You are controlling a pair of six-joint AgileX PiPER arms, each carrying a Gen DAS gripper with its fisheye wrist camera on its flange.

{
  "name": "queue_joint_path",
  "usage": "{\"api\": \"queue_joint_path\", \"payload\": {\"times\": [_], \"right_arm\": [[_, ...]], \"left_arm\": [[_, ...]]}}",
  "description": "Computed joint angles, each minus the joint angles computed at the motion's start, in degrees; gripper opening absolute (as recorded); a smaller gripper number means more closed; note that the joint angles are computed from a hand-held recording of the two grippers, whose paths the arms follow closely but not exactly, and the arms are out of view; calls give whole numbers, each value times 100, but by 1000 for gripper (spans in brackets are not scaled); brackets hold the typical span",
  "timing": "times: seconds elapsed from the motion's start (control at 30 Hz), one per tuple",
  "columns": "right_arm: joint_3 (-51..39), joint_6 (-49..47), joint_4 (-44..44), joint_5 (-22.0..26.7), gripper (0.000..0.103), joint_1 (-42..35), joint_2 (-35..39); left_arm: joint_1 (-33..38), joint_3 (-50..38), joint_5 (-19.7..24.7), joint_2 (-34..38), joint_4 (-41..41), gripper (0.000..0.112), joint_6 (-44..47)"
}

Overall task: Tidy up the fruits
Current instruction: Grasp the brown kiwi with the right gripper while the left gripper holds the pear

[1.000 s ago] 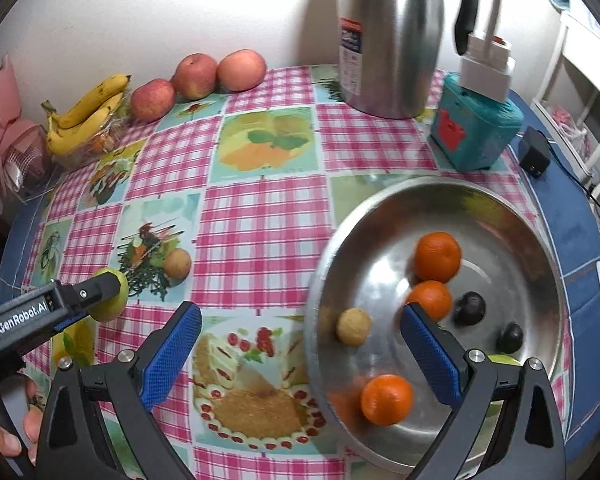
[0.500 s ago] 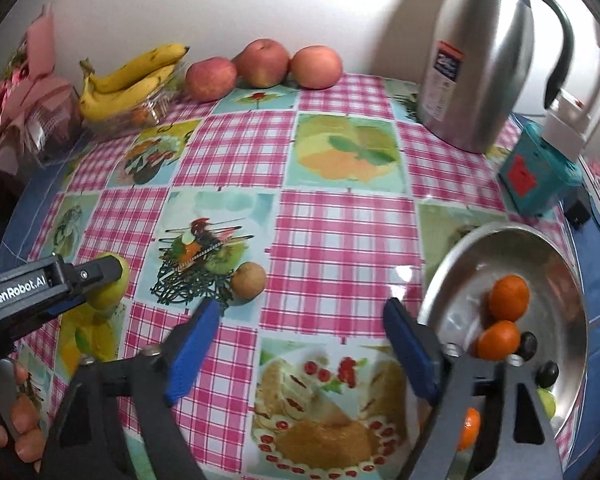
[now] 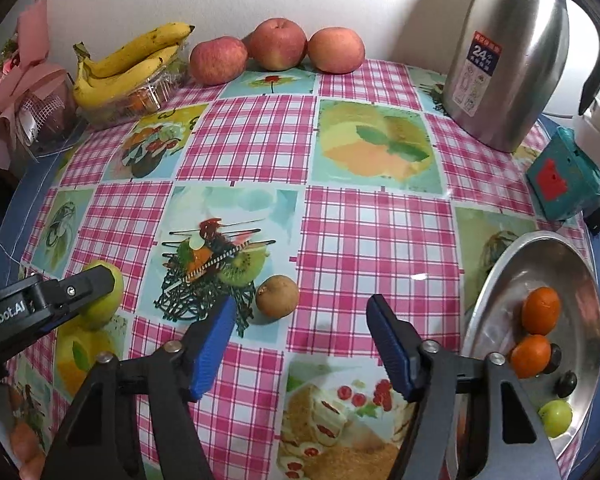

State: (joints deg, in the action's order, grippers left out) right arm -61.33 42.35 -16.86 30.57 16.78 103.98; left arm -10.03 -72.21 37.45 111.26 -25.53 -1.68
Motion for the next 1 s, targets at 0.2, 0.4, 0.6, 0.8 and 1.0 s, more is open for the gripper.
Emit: {"api": "queue_joint_path", "payload": {"times": [0.2, 0.4, 0.6, 0.8, 1.0], "right_arm": [[-165, -387, 361, -76, 52, -91, 233], [-292, -564, 524, -117, 37, -91, 396], [-342, -666, 623, -159, 27, -78, 469], [-295, -709, 696, -154, 27, -53, 356], [-23, -614, 708, -66, 27, -47, -26]], "left_arm": [[-22, -37, -16, 56, 30, 55, -45], [-12, -35, -31, 81, 35, 55, -35], [-11, -51, -39, 91, 98, 55, -94], [-40, -62, -2, 24, 182, 55, -106], [-65, -61, 63, -99, 99, 55, 23]]}}
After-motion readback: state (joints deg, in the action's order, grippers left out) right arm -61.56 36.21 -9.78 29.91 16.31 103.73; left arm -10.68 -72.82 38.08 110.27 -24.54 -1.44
